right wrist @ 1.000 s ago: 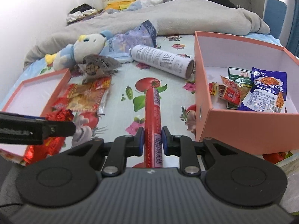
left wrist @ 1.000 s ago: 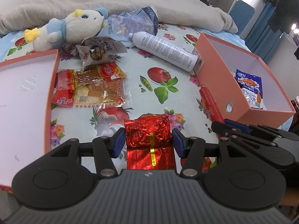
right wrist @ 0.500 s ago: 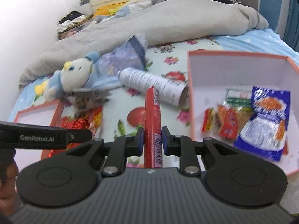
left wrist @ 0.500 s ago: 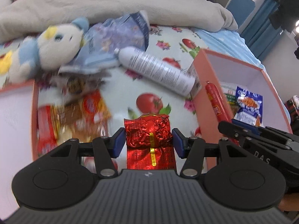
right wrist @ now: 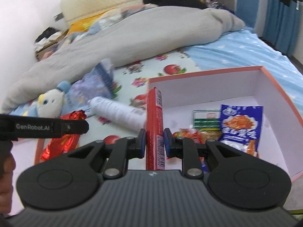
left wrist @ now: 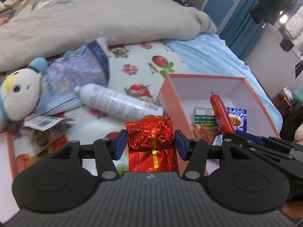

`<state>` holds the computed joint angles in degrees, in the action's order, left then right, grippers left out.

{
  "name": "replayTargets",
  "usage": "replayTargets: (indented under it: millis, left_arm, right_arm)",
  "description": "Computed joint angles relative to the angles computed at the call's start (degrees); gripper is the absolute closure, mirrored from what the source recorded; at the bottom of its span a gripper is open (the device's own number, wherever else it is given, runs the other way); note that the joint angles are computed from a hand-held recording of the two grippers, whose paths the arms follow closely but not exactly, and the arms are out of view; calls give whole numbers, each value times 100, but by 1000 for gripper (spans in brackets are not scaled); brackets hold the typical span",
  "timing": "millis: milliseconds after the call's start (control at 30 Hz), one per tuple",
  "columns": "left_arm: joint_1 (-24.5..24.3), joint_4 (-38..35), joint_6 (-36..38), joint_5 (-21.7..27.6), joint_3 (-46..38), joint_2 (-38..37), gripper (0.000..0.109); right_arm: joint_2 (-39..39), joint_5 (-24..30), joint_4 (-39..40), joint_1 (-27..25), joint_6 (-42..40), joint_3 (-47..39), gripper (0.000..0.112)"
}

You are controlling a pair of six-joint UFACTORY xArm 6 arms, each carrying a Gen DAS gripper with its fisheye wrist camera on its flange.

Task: Organize snacks
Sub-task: 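Lower the candy and sausage into the pink box and open both tools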

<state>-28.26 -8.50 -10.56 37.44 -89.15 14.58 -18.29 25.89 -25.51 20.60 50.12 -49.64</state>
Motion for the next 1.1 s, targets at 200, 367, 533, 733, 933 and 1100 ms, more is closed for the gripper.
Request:
replayTargets:
  millis: [200, 367, 533, 733, 933, 1100]
  left_arm:
    - [-197, -185, -47, -320, 12, 90, 49]
    - [-300, -46, -194, -558, -98, -24, 49]
    - [-499, 60, -282, -619, -380, 100, 49]
    - [-854, 192, -352, -446, -761, 519, 49]
    - [-1050, 184, -367, -145, -1374, 1112, 49]
    - [-1144, 352, -379, 390, -2166, 1668, 49]
  right_arm:
    - [-289, 70, -818, -143, 623, 179, 90]
    - [-597, 79, -1191, -172, 718, 243, 90]
    - [-889, 121, -1301, -348, 749, 412, 89]
    - [-978, 99, -981, -678, 483, 765, 89]
    - [-945, 6, -297, -1001, -33, 1038, 89]
    - [-847, -53, 262, -1180, -462, 1192, 89]
